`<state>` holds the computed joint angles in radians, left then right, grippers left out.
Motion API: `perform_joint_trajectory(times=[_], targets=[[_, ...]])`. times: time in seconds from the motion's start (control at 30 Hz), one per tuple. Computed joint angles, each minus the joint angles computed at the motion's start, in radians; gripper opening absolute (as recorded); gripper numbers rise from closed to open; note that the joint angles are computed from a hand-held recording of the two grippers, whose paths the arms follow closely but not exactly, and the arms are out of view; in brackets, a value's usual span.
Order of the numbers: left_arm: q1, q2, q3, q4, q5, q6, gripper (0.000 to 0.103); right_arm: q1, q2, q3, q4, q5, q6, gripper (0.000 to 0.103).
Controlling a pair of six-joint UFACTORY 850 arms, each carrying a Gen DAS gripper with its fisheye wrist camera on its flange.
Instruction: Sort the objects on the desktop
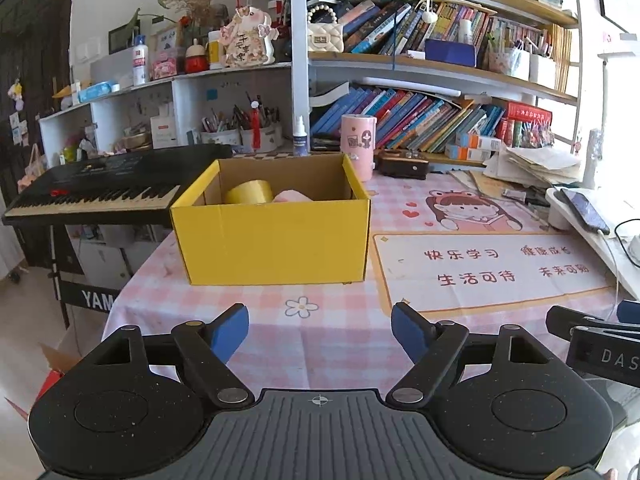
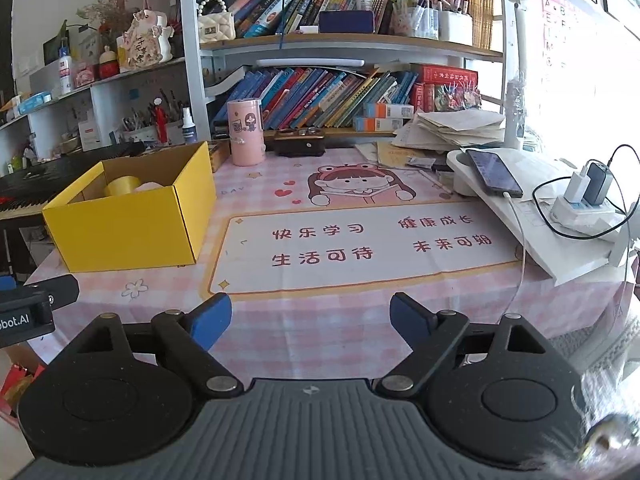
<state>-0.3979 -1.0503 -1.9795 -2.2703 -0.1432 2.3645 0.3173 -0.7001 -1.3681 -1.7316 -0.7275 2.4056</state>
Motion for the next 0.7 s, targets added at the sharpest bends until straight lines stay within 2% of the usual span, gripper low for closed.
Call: perform_joint_trajectory(times=[0.07, 0.13, 0.2, 0.23, 0.33, 0.4, 0.6, 0.7], targets=[[0.001, -0.001, -0.002, 0.022, 0.003, -0.026, 0.081, 0.002, 0.0, 0.0, 0.005, -0.005, 0.0, 0.087], [0.003, -0.005, -0.008, 0.112, 0.011, -0.123, 0.082, 0.006, 0.0, 0.001, 0.012, -0.011, -0.002, 0.087], [0.005, -0.008, -0.016, 0.237, 0.015, -0.251, 0.082, 0.01, 0.0, 0.002, 0.021, -0.015, -0.005, 0.092], [0.005, -0.01, -0.017, 0.26, 0.018, -0.274, 0.082, 0.011, 0.0, 0.001, 0.023, -0.014, -0.006, 0.097], [0.006, -0.014, -0.023, 0.34, 0.029, -0.353, 0.083, 0.014, -0.001, 0.001, 0.02, -0.017, 0.002, 0.1], [0.006, -0.015, -0.027, 0.38, 0.034, -0.393, 0.083, 0.016, -0.005, -0.005, 0.028, -0.017, -0.006, 0.101], [0.007, -0.015, -0.025, 0.353, 0.041, -0.364, 0.084, 0.02, -0.01, -0.015, 0.058, -0.002, -0.032, 0.103], [0.007, -0.021, -0.034, 0.509, 0.045, -0.518, 0.084, 0.021, -0.01, -0.017, 0.062, 0.003, -0.04, 0.103]])
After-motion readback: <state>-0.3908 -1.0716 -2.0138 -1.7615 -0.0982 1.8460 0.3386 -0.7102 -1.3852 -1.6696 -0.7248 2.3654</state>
